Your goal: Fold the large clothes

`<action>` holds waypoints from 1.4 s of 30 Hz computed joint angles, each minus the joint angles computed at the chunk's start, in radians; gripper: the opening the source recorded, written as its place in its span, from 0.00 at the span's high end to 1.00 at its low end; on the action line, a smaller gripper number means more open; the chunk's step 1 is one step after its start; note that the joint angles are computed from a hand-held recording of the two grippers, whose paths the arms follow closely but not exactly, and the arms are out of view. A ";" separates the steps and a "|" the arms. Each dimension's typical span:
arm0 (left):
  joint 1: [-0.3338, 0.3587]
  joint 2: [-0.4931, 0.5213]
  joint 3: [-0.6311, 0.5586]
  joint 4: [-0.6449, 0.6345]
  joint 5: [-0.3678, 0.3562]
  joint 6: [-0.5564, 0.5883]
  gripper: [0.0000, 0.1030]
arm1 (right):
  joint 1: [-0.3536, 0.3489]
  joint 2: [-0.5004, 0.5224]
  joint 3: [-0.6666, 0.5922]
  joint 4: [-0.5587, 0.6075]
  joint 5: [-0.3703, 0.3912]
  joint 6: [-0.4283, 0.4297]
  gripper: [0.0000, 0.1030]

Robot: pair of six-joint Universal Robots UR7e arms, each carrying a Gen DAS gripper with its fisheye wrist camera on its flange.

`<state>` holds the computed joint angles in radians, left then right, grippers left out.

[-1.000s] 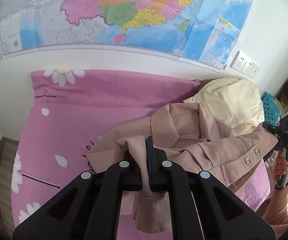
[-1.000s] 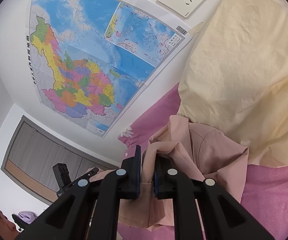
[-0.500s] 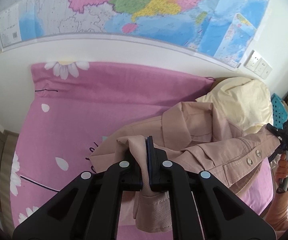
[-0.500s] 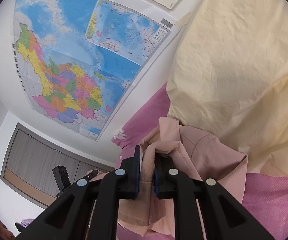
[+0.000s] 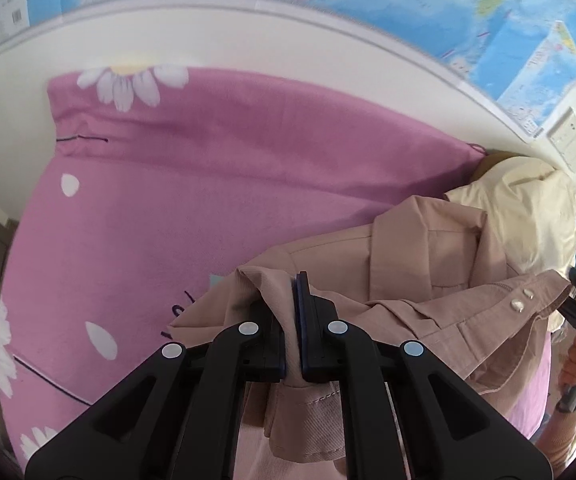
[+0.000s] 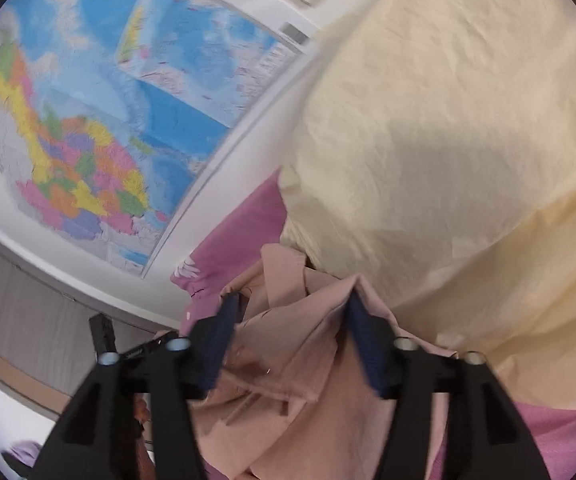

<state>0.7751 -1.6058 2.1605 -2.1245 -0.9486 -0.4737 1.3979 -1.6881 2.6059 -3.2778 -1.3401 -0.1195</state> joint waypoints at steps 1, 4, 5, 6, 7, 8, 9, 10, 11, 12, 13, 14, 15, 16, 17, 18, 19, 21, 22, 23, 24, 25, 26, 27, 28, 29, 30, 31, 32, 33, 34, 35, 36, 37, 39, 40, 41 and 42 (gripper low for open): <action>0.007 0.007 -0.003 -0.004 -0.004 0.004 0.93 | 0.016 -0.014 0.012 -0.014 -0.023 -0.018 0.36; 0.021 0.017 -0.005 -0.015 -0.018 0.011 0.93 | 0.107 -0.047 0.056 -0.078 -0.127 -0.108 0.36; 0.026 0.019 -0.007 -0.018 -0.022 0.015 0.93 | 0.157 -0.041 0.067 -0.100 -0.174 -0.151 0.36; 0.028 0.021 -0.008 -0.019 -0.024 0.019 0.93 | 0.205 -0.026 0.074 -0.112 -0.216 -0.196 0.36; 0.029 0.022 -0.010 -0.019 -0.026 0.020 0.93 | 0.252 0.001 0.073 -0.127 -0.265 -0.221 0.37; 0.029 0.022 -0.011 -0.019 -0.030 0.026 0.93 | 0.328 0.069 0.064 -0.171 -0.356 -0.265 0.37; 0.030 0.024 -0.012 -0.020 -0.031 0.031 0.93 | 0.394 0.146 0.046 -0.221 -0.453 -0.296 0.39; 0.031 0.023 -0.012 -0.024 -0.035 0.035 0.92 | 0.437 0.209 0.031 -0.269 -0.524 -0.322 0.39; 0.030 0.021 -0.011 -0.030 -0.038 0.041 0.92 | 0.487 0.310 0.000 -0.345 -0.616 -0.369 0.39; 0.031 0.020 -0.012 -0.032 -0.040 0.048 0.90 | 0.509 0.379 -0.028 -0.397 -0.669 -0.411 0.39; 0.029 0.016 -0.010 -0.038 -0.044 0.056 0.88 | 0.521 0.426 -0.045 -0.442 -0.707 -0.446 0.39; 0.020 0.005 -0.002 -0.047 -0.046 0.067 0.84 | 0.535 0.502 -0.088 -0.503 -0.771 -0.497 0.39; 0.004 -0.007 0.006 -0.046 -0.036 0.072 0.77 | 0.537 0.539 -0.113 -0.522 -0.798 -0.526 0.39; -0.004 -0.016 0.010 -0.048 -0.037 0.077 0.70 | 0.537 0.574 -0.146 -0.516 -0.830 -0.561 0.39; -0.021 -0.035 0.022 -0.059 -0.031 0.086 0.63 | 0.533 0.600 -0.176 -0.491 -0.859 -0.584 0.38; -0.040 -0.051 0.035 -0.071 -0.009 0.093 0.50 | 0.530 0.618 -0.195 -0.475 -0.882 -0.599 0.37; -0.062 -0.068 0.049 -0.084 0.020 0.099 0.37 | 0.522 0.646 -0.222 -0.461 -0.916 -0.613 0.37; -0.125 -0.114 0.090 -0.129 0.102 0.126 0.26 | 0.494 0.661 -0.248 -0.395 -0.933 -0.607 0.38; -0.140 -0.125 0.098 -0.140 0.113 0.136 0.26 | 0.488 0.668 -0.254 -0.389 -0.942 -0.610 0.38; -0.158 -0.143 0.111 -0.157 0.112 0.157 0.26 | 0.485 0.681 -0.261 -0.395 -0.953 -0.621 0.41; -0.171 -0.153 0.120 -0.169 0.105 0.181 0.26 | 0.486 0.701 -0.265 -0.419 -0.967 -0.657 0.52; -0.191 -0.159 0.135 -0.176 0.099 0.214 0.26 | 0.486 0.709 -0.265 -0.427 -0.967 -0.681 0.60; -0.204 -0.156 0.144 -0.179 0.092 0.239 0.25 | 0.482 0.698 -0.260 -0.394 -0.947 -0.675 0.84; -0.219 -0.150 0.157 -0.180 0.083 0.273 0.25 | 0.485 0.703 -0.261 -0.402 -0.951 -0.675 0.95; -0.231 -0.138 0.166 -0.180 0.077 0.302 0.24 | 0.490 0.711 -0.264 -0.422 -0.962 -0.685 0.97; -0.240 -0.118 0.178 -0.179 0.058 0.335 0.24 | 0.490 0.694 -0.256 -0.412 -0.943 -0.675 0.97; -0.245 -0.101 0.186 -0.179 0.036 0.361 0.24 | 0.487 0.672 -0.248 -0.396 -0.916 -0.653 0.97; -0.247 -0.077 0.194 -0.183 0.001 0.400 0.24 | 0.484 0.646 -0.241 -0.380 -0.895 -0.629 0.97; -0.249 -0.062 0.201 -0.189 -0.016 0.422 0.24 | 0.484 0.626 -0.233 -0.385 -0.881 -0.622 0.97; -0.254 -0.039 0.209 -0.206 -0.028 0.450 0.24 | 0.485 0.614 -0.228 -0.385 -0.867 -0.610 0.97; -0.251 -0.014 0.210 -0.216 -0.046 0.473 0.24 | 0.479 0.580 -0.218 -0.353 -0.834 -0.577 0.97; -0.246 0.006 0.206 -0.215 -0.064 0.484 0.24 | 0.472 0.554 -0.216 -0.312 -0.816 -0.541 0.95; -0.239 0.036 0.198 -0.214 -0.077 0.488 0.24 | 0.459 0.513 -0.212 -0.229 -0.789 -0.483 0.89; -0.233 0.062 0.192 -0.221 -0.083 0.491 0.24 | 0.441 0.486 -0.204 -0.176 -0.757 -0.456 0.82; -0.217 0.088 0.187 -0.235 -0.118 0.503 0.24 | 0.448 0.496 -0.190 -0.197 -0.781 -0.470 0.54; -0.208 0.105 0.180 -0.242 -0.136 0.503 0.22 | 0.463 0.533 -0.186 -0.251 -0.829 -0.512 0.53; -0.204 0.122 0.174 -0.244 -0.143 0.497 0.21 | 0.476 0.557 -0.182 -0.283 -0.862 -0.528 0.53; -0.206 0.139 0.180 -0.268 -0.136 0.491 0.21 | 0.479 0.584 -0.186 -0.300 -0.888 -0.545 0.53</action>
